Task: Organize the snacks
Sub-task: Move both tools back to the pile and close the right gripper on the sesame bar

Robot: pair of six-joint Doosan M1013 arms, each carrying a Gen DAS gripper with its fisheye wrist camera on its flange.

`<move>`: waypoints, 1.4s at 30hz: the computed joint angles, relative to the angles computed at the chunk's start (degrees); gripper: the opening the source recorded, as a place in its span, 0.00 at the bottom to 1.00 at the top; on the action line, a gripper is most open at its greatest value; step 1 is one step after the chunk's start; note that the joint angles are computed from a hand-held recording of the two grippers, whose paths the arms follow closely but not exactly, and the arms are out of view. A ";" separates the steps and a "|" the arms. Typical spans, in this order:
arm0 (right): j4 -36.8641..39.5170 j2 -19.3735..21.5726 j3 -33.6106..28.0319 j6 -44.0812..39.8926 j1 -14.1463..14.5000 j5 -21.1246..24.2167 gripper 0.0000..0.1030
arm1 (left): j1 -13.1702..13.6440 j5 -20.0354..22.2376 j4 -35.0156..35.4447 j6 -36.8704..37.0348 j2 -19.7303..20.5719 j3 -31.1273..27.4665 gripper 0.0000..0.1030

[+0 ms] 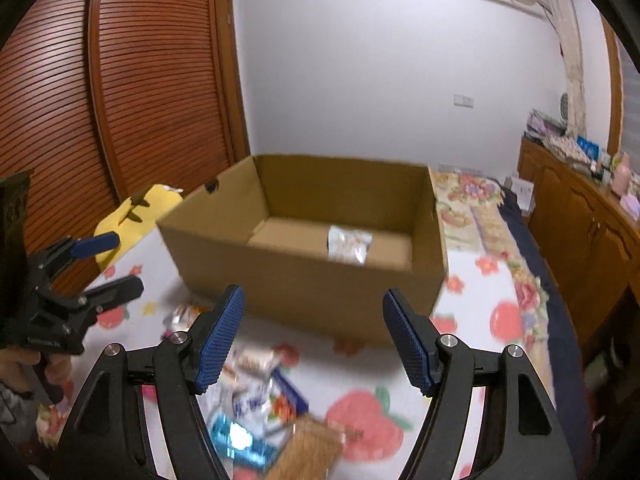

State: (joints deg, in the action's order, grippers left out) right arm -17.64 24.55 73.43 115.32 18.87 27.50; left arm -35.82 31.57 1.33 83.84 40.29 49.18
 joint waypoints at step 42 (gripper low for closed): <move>1.33 -1.45 9.00 1.47 0.12 5.93 0.47 | -5.10 0.02 10.05 -12.52 -4.97 11.81 0.97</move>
State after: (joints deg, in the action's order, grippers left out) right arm -16.31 23.10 82.43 116.79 18.99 33.43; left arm -40.92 31.60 11.39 71.32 35.32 60.99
